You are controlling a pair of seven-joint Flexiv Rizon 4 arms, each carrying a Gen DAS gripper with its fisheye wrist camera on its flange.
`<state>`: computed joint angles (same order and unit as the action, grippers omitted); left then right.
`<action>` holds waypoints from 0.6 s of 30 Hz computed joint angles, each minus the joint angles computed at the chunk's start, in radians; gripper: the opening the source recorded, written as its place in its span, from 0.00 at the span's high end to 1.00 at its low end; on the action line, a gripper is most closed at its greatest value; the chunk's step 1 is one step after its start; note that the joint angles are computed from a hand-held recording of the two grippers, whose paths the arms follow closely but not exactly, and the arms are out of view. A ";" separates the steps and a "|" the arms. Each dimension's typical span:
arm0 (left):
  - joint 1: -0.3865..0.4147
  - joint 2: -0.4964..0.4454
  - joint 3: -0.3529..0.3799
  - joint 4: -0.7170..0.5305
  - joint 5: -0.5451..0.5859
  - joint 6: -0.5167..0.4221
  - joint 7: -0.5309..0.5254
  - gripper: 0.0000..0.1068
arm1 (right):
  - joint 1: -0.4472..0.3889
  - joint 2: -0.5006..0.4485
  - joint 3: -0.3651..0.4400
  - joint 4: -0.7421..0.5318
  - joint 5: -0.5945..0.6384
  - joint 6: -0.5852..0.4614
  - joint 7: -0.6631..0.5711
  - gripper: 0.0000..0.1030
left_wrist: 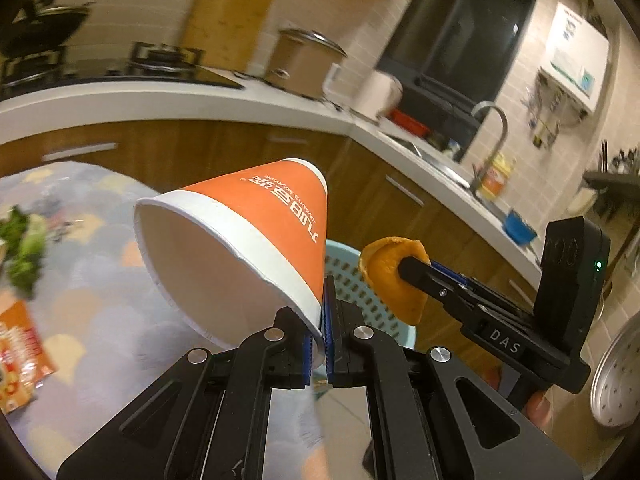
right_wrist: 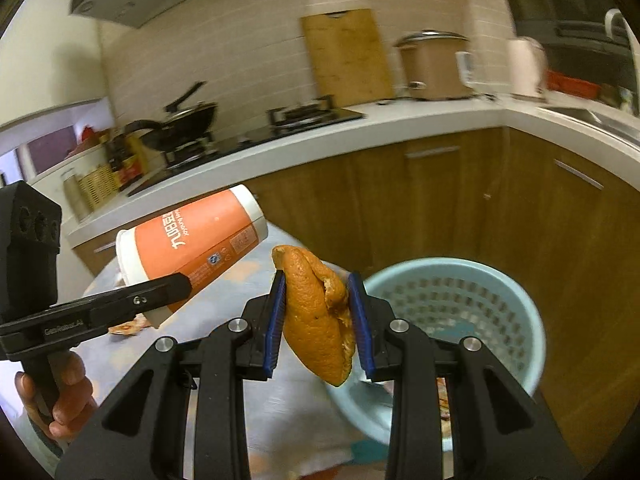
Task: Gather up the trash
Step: 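Carry the cup and peel over the basket and open both tools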
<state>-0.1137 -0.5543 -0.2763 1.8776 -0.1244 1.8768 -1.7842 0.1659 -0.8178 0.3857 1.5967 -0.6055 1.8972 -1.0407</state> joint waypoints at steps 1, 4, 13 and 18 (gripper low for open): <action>0.019 -0.019 -0.031 -0.025 0.013 -0.026 0.012 0.98 | -0.006 -0.005 -0.007 -0.001 0.011 -0.002 0.007 0.73; 0.024 -0.078 -0.074 -0.091 0.017 -0.078 0.046 0.98 | -0.042 -0.029 0.012 -0.004 0.007 -0.012 0.016 0.73; -0.070 -0.197 -0.031 -0.280 -0.088 -0.265 0.152 0.98 | -0.050 -0.073 0.011 -0.035 0.090 -0.117 0.007 0.73; -0.117 -0.231 0.027 -0.345 -0.152 -0.358 0.156 0.94 | -0.055 -0.082 0.027 -0.060 0.151 -0.191 -0.029 0.69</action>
<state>-0.2308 -0.7854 -0.2489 1.5327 -0.2764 1.5183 -1.6283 0.1110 -0.8996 0.4127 1.5371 -0.4548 1.7060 -1.0698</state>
